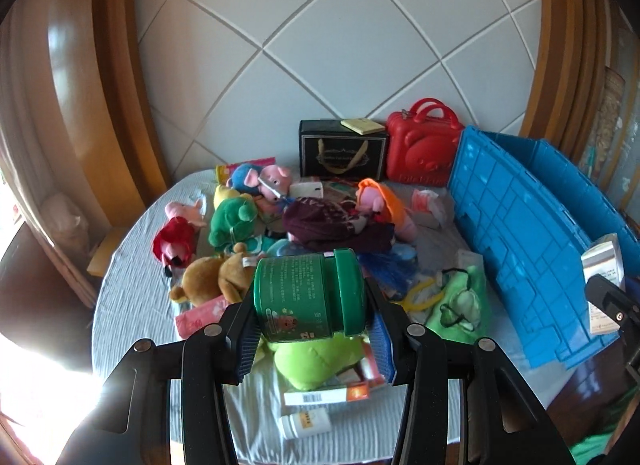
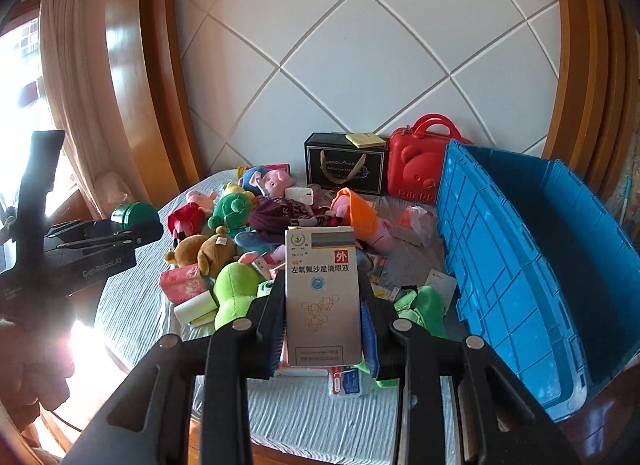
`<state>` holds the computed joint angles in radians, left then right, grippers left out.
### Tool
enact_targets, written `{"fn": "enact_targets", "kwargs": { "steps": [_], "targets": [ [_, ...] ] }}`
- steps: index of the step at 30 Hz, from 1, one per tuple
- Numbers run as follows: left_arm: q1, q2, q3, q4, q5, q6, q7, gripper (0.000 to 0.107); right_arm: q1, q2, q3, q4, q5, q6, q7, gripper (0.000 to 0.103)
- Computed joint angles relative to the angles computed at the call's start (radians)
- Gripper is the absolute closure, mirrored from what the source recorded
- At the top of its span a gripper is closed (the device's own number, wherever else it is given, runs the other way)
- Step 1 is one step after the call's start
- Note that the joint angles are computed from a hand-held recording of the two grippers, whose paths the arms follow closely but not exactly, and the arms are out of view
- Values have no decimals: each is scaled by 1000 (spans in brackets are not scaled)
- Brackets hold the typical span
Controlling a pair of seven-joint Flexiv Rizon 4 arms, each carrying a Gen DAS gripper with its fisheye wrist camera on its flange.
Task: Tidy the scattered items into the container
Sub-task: 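Lift the green jar and white box and carry both toward the blue bin, then open both tools over the blue bin, dropping the jar and box inside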
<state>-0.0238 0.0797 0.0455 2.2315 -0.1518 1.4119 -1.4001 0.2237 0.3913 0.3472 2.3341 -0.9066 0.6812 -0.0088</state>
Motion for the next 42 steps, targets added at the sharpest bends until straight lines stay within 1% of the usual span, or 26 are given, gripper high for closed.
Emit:
{"fn": "enact_targets", "kwargs": {
  "steps": [3,5,7,9,13,16,20,24,27,31,34,39,40,41,42],
  "targets": [
    [7,-50,-53,-108,120,-29,-138,61,-33,90,-41,36,13,18,-79,73],
    [-13,-89,-71,-187,194,-53,-223,61,-66,150,-61,58,34,27,-136,73],
    [-46,-134,-79,-268,247,-80,-286,61,-102,211,-78,80,58,32,-191,73],
    [-87,-180,-81,-346,289,-105,-336,61,-137,267,-93,101,85,32,-243,73],
    [-171,-274,-82,-493,325,-145,-376,61,-209,380,-116,145,137,22,-327,73],
    [-228,-343,-85,-595,320,-173,-370,61,-260,459,-124,173,183,1,-383,73],
    [-295,-439,-94,-732,297,-213,-335,61,-329,559,-133,202,250,-41,-458,73],
    [-365,-544,-100,-885,277,-263,-299,61,-402,632,-155,214,301,-72,-536,73],
    [-416,-618,-98,-997,268,-291,-271,61,-455,661,-177,220,321,-76,-581,73],
    [-469,-712,-93,-1150,245,-358,-244,61,-516,686,-205,230,340,-70,-635,73],
    [-490,-777,-95,-1256,221,-407,-221,61,-555,690,-223,237,354,-53,-664,73],
    [-516,-851,-84,-1381,198,-457,-207,61,-617,681,-245,249,358,-5,-696,72],
    [-517,-862,-84,-1398,191,-462,-206,56,-632,675,-249,251,353,7,-702,72],
    [-515,-873,-92,-1417,180,-475,-195,29,-650,668,-248,250,348,11,-704,67],
    [-512,-877,-98,-1418,170,-467,-188,15,-667,665,-252,253,341,26,-701,46]
  ]
}}
